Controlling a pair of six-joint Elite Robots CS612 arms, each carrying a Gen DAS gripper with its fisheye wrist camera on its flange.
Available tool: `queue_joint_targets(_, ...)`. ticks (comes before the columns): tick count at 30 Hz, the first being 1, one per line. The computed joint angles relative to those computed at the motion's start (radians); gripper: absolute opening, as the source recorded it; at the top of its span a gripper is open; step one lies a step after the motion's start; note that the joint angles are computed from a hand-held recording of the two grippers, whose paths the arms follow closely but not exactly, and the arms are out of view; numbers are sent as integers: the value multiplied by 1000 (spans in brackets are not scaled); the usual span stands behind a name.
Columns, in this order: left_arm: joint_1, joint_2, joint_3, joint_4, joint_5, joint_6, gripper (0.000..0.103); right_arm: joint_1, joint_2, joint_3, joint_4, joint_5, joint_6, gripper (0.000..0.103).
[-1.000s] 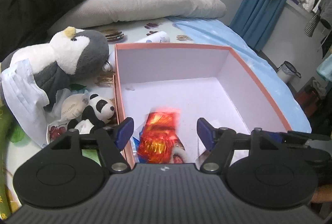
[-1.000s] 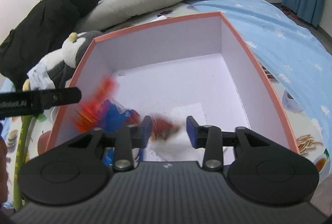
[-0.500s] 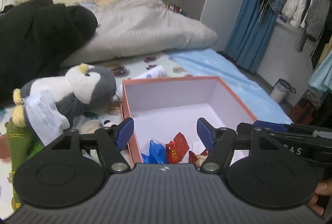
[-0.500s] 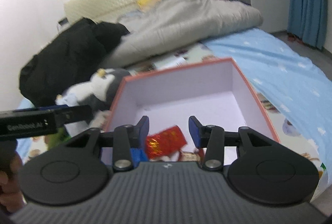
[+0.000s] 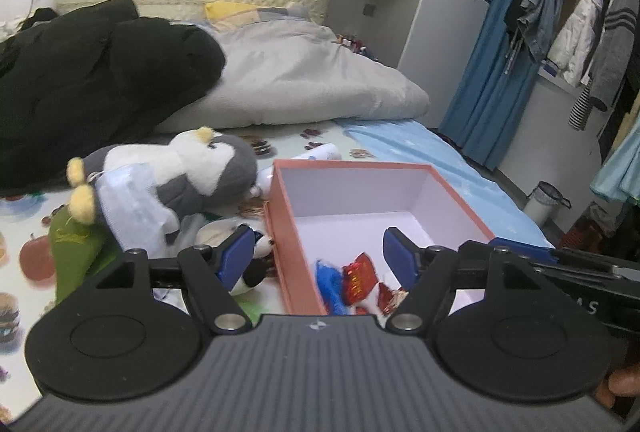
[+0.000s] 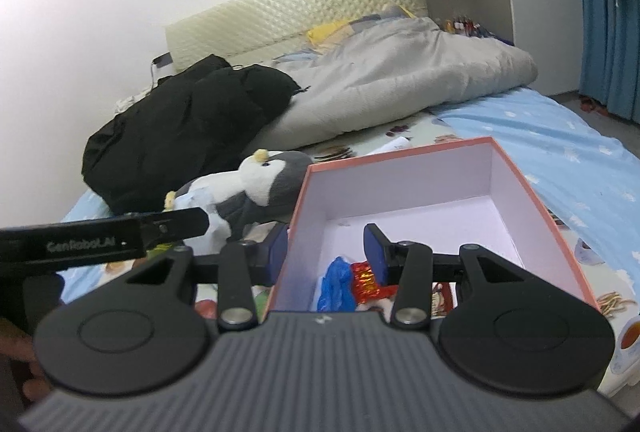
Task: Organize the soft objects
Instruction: 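Withdraw both grippers from the box back toward the pile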
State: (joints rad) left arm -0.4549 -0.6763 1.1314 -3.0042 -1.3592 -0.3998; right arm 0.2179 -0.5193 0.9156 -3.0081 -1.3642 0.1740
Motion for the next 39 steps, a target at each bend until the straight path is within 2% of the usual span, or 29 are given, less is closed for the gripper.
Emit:
queue_joint_targets(9,11,-56,133,-46,33,-34,76,24,-14,49,-31,9,7,45)
queue_joint_targets(15,21,-84,209,-57,55,-57,76,46,-16,71,-27,-9,10,45)
queue_joint_targets(28,37,-127,322,-94,15,-44,76,89,-34,135,-33,-69,-8,45)
queue_joint_targets(39,46,-169,419,-107,16,-86,76,115,-61,195,-35,-82,-36,45)
